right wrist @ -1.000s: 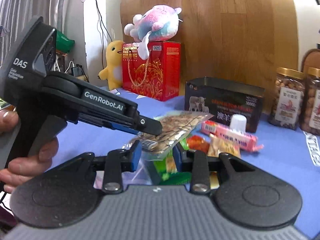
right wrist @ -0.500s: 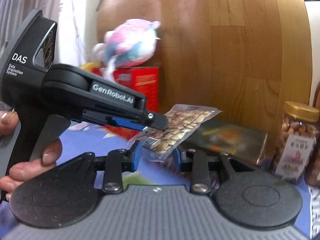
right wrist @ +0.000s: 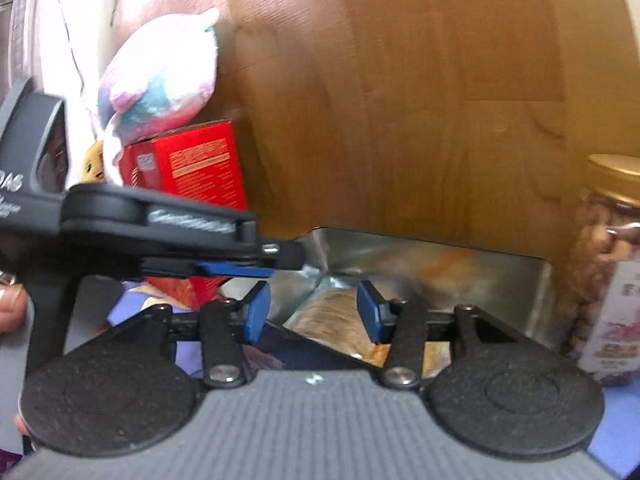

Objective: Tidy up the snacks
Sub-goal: 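Lower the sunflower seed bag into the black tin and open the left gripper, then grasp the small white packet with the left gripper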

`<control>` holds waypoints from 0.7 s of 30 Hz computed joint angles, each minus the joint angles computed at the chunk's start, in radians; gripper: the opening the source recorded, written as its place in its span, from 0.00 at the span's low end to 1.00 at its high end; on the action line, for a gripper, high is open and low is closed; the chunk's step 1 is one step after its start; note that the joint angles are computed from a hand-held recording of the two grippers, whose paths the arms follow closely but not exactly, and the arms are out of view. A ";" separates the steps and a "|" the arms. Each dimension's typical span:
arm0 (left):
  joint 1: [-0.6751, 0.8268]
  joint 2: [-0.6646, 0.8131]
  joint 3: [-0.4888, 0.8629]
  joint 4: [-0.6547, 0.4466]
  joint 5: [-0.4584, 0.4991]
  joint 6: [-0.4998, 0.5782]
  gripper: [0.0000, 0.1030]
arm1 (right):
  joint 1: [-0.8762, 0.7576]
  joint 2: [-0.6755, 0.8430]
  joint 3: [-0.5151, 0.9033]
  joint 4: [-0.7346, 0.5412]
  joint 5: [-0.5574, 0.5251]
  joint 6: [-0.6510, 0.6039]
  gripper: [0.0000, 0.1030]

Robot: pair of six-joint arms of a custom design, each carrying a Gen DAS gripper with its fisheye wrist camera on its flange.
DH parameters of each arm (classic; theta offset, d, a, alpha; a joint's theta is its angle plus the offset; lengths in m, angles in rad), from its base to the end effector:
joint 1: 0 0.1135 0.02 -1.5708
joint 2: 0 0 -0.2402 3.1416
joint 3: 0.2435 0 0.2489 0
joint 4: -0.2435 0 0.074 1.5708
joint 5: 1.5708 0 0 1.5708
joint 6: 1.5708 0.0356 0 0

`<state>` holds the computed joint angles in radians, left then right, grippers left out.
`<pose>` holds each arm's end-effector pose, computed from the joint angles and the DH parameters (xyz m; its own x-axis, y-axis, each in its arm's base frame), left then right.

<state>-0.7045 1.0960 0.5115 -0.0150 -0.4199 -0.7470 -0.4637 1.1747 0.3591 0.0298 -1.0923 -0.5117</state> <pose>0.1867 -0.1396 0.1838 -0.5430 -0.3527 -0.7621 -0.0463 0.9187 -0.3922 0.1934 -0.0614 0.1364 -0.3777 -0.0632 -0.9238 -0.6195 0.7587 0.2014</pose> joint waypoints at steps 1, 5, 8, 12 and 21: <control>-0.024 -0.040 -0.015 -0.023 -0.021 -0.007 0.33 | -0.043 -0.011 0.015 -0.072 -0.030 -0.039 0.49; -0.165 -0.201 -0.051 -0.197 -0.158 -0.050 0.33 | -0.253 0.052 0.147 -0.615 -0.157 -0.515 0.49; -0.300 -0.293 -0.082 -0.363 -0.249 -0.181 0.33 | -0.424 0.208 0.241 -1.081 -0.146 -1.082 0.49; -0.414 -0.314 -0.106 -0.508 -0.282 -0.370 0.33 | -0.645 0.332 0.239 -1.288 -0.051 -1.532 0.46; -0.458 -0.117 -0.030 -0.338 -0.194 -0.347 0.37 | -0.603 0.338 0.224 -0.924 -0.007 -1.081 0.46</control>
